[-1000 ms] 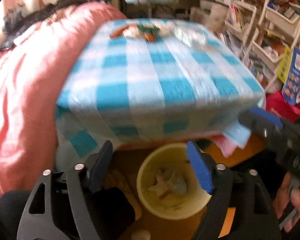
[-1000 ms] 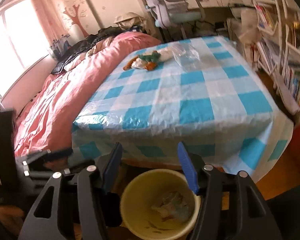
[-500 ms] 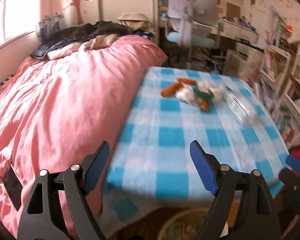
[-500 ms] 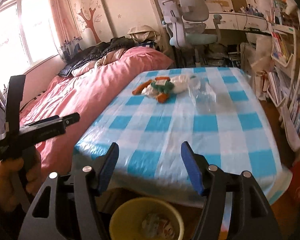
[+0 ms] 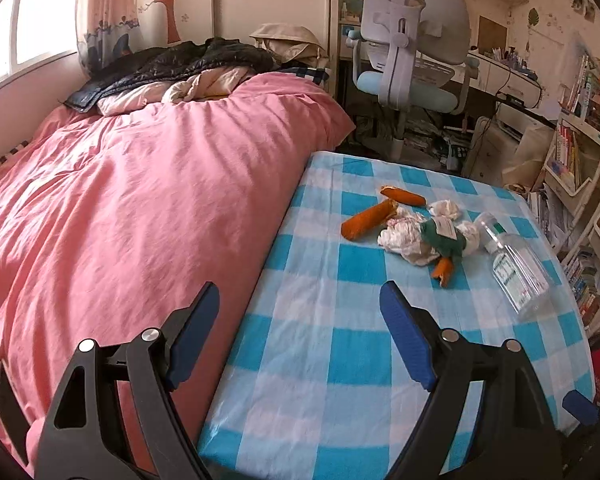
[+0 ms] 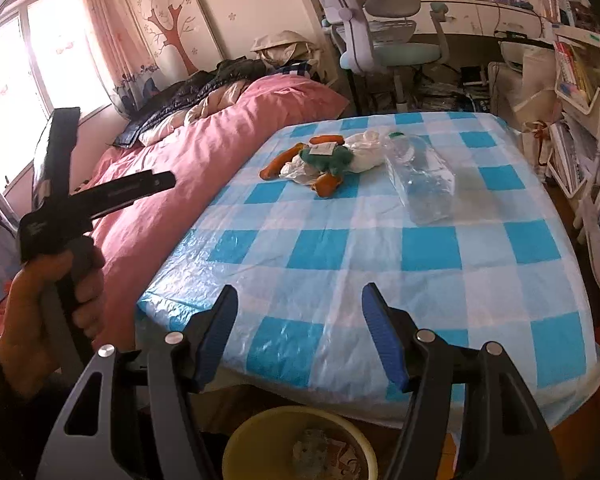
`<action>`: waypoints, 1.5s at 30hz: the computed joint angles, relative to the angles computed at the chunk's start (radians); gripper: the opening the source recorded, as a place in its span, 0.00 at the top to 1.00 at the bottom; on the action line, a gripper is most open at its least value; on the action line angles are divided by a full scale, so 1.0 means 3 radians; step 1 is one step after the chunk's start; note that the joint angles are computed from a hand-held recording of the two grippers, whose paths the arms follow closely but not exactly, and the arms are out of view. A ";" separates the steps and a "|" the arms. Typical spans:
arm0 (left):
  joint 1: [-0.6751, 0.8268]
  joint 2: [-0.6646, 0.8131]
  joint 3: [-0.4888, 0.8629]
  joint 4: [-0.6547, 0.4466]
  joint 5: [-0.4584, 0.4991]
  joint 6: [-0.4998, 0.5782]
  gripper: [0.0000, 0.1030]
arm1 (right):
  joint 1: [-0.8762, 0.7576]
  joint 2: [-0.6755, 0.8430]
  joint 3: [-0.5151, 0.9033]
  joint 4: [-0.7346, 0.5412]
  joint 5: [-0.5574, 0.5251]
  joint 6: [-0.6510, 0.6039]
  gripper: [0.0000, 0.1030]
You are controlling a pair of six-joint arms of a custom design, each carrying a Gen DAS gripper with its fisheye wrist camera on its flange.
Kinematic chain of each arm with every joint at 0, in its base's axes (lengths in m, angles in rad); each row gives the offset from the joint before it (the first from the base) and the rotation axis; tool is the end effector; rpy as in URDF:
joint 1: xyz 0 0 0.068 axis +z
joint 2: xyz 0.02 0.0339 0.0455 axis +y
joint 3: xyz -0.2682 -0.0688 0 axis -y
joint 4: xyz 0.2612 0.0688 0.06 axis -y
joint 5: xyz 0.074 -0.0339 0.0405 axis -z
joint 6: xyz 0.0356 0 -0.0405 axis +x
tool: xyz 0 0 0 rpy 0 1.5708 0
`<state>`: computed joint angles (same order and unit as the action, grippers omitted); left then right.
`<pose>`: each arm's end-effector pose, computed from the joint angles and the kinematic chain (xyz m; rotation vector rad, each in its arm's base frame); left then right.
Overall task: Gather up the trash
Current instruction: 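Raise both open tools back toward the remaining trash on the table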
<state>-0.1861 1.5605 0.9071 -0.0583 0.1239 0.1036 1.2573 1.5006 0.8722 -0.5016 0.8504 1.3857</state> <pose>0.3371 -0.0680 0.1991 0.3935 2.2485 -0.1845 0.1147 0.2670 0.1879 0.3653 2.1897 0.2328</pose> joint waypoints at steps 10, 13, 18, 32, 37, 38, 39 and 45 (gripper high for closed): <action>-0.0196 0.0918 0.0809 -0.0043 -0.0099 -0.0085 0.24 | -0.1030 0.0129 0.0312 0.0431 -0.0470 -0.1672 0.37; -0.0248 0.1187 0.1090 -0.0094 -0.0152 -0.0077 0.24 | -0.1345 0.0279 0.0339 0.0708 -0.0654 -0.1976 0.37; -0.0318 0.1497 0.1462 -0.0162 -0.0213 -0.0078 0.24 | -0.1627 0.0420 0.0381 0.0916 -0.0830 -0.2127 0.36; -0.0456 0.1745 0.1886 -0.0229 -0.0279 -0.0004 0.23 | -0.1789 0.0731 0.0675 0.0911 -0.0862 -0.2516 0.33; -0.0453 0.1798 0.1974 -0.0269 -0.0270 0.0000 0.23 | -0.1826 0.0807 0.0738 0.0918 -0.0880 -0.2586 0.32; -0.0454 0.1796 0.1970 -0.0269 -0.0273 -0.0005 0.23 | -0.1831 0.0814 0.0742 0.0920 -0.0883 -0.2586 0.32; -0.0451 0.1812 0.1997 -0.0290 -0.0266 -0.0016 0.23 | -0.1839 0.0819 0.0745 0.0919 -0.0884 -0.2584 0.32; -0.0426 0.1892 0.2130 -0.0406 -0.0236 -0.0039 0.23 | -0.1865 0.0838 0.0770 0.0908 -0.0883 -0.2588 0.32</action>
<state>-0.3138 2.1281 1.5461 -0.1801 0.0531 0.0918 0.6977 1.7521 1.1031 -0.2292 0.5854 0.6091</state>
